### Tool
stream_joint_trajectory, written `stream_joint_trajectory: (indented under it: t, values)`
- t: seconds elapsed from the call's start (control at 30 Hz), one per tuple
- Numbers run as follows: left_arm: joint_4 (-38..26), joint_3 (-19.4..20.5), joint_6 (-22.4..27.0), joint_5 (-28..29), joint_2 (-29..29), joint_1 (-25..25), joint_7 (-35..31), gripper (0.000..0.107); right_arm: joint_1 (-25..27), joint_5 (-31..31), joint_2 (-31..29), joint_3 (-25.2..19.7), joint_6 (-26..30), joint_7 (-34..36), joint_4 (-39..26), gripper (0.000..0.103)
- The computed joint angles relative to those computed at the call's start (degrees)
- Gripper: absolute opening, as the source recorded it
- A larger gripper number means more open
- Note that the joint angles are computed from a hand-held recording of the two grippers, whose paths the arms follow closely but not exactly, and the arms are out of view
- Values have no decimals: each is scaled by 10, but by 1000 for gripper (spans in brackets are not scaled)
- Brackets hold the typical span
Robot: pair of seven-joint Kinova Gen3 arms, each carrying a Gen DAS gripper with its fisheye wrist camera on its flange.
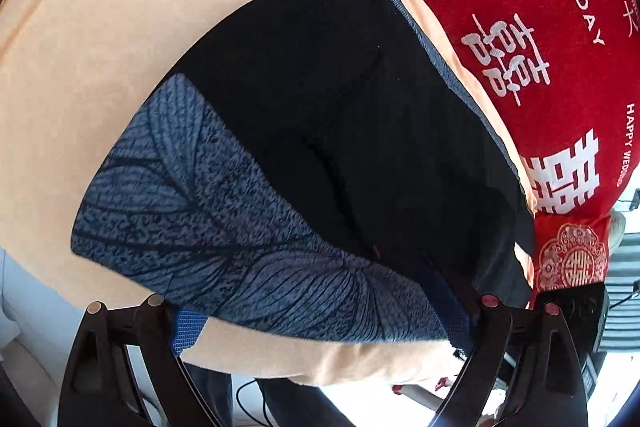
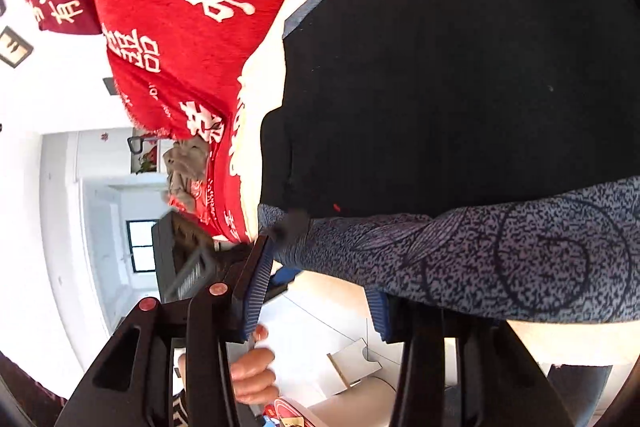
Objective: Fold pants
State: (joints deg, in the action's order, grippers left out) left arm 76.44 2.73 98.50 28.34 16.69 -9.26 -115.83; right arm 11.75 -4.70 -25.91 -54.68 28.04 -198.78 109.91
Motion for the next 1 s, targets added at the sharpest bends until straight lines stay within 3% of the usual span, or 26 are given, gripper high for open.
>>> stream_joint_trajectory:
  t: [0.1, 0.17, 0.2, 0.27, 0.33, 0.43, 0.5, 0.63, 0.7, 0.73, 0.87, 1.0]
  values:
    - [6, 4, -29, -17, -1, 22, 17, 94, -11, -5, 18, -4, 20, 11, -12, 48]
    - [10, 7, -46, -30, -12, 30, 3, 87, -34, -3, -1, 6, 39, -10, 0, 48]
    - [11, 10, -56, -47, -18, 37, -13, 74, -44, -13, -21, 10, 58, -25, 7, 48]
    - [8, 13, -60, -61, -20, 46, -31, 65, -52, -52, -65, 18, 93, -37, 21, 48]
    - [-2, 13, -45, -55, -11, 43, -42, 40, -57, -95, -113, 32, 140, -35, 29, 48]
    - [-12, 14, -34, -54, -3, 44, -51, 38, -57, -127, -186, 47, 185, -69, 43, 49]
    - [-14, 16, -37, -61, -3, 51, -54, 38, -44, -140, -239, 47, 187, -114, 61, 49]
    - [-14, 17, -38, -69, -7, 61, -55, 38, 14, -166, -345, 47, 205, -201, 71, 49]
    - [-18, 16, -35, -71, -7, 63, -49, 37, 48, -203, -384, 61, 230, -220, 70, 35]
    - [-20, 14, -33, -71, -7, 61, -49, 32, 61, -211, -387, 67, 254, -215, 59, 6]
    - [-49, 12, -17, -57, -5, 58, -13, 31, 41, -156, -310, 97, 328, -131, -14, 7]
    - [-109, 18, -1, -41, -4, 65, 33, 31, -46, -63, -205, 147, 379, -38, -78, 7]
